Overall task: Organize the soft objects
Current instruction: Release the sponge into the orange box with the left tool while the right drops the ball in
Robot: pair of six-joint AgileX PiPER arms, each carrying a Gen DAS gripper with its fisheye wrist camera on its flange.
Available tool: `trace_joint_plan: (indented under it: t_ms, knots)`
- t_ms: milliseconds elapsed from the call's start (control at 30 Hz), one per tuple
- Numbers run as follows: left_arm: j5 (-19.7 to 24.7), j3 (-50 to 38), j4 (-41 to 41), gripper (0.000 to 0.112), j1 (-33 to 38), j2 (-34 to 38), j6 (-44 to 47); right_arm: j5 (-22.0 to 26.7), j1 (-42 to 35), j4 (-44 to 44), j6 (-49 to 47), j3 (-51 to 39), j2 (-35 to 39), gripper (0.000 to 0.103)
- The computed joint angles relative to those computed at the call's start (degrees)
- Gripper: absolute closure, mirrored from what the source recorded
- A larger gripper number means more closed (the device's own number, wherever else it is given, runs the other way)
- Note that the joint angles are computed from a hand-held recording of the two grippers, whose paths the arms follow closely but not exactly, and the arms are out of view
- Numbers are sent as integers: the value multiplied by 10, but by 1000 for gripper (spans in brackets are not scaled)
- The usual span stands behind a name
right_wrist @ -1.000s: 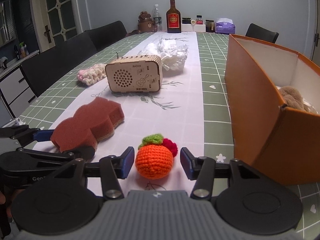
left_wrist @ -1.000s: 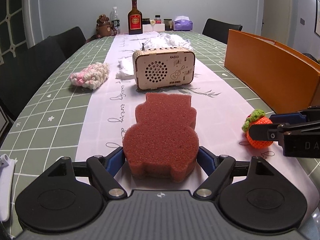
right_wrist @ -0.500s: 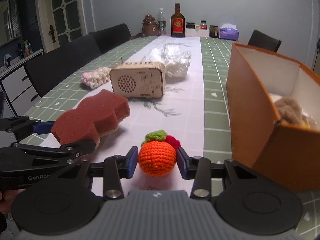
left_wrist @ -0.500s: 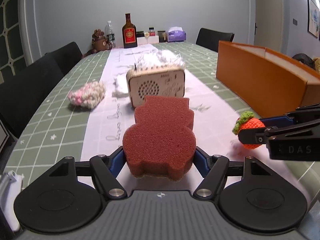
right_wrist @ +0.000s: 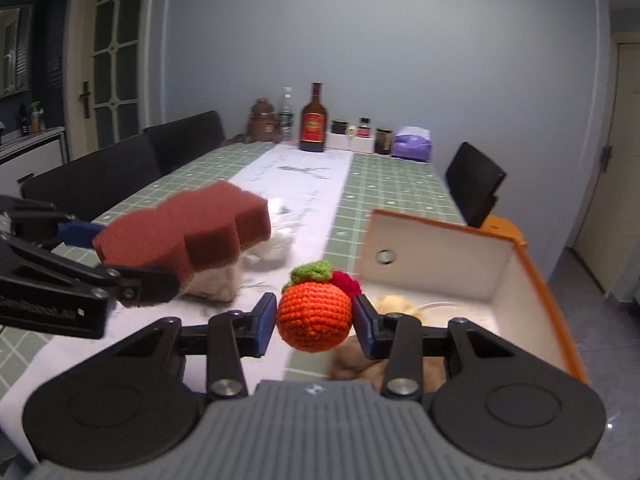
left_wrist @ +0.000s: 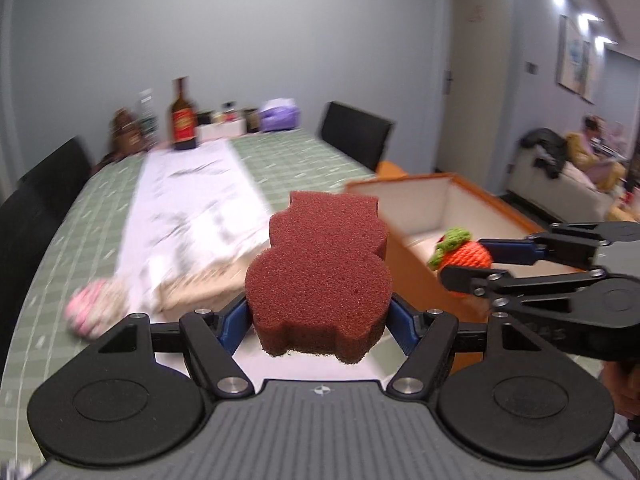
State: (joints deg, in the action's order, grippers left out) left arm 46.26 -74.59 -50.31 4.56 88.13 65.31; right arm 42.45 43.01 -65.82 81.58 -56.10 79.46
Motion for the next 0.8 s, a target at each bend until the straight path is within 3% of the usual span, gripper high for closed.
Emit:
trace_joint_plan:
  t_ms: [167, 500, 667, 800]
  knots:
    - [-26, -74, 83, 30, -108, 25, -27, -23, -101, 75, -134, -2, -32, 62]
    - [43, -376, 360, 30, -274, 257, -192, -99, -293, 291, -420, -45, 8, 62]
    - [112, -513, 425, 30, -305, 367, -205, -118, -368, 449, -595, -87, 54, 62]
    - [177, -626, 465, 30, -319, 441, -205, -117, -398, 512, -677, -122, 96, 62]
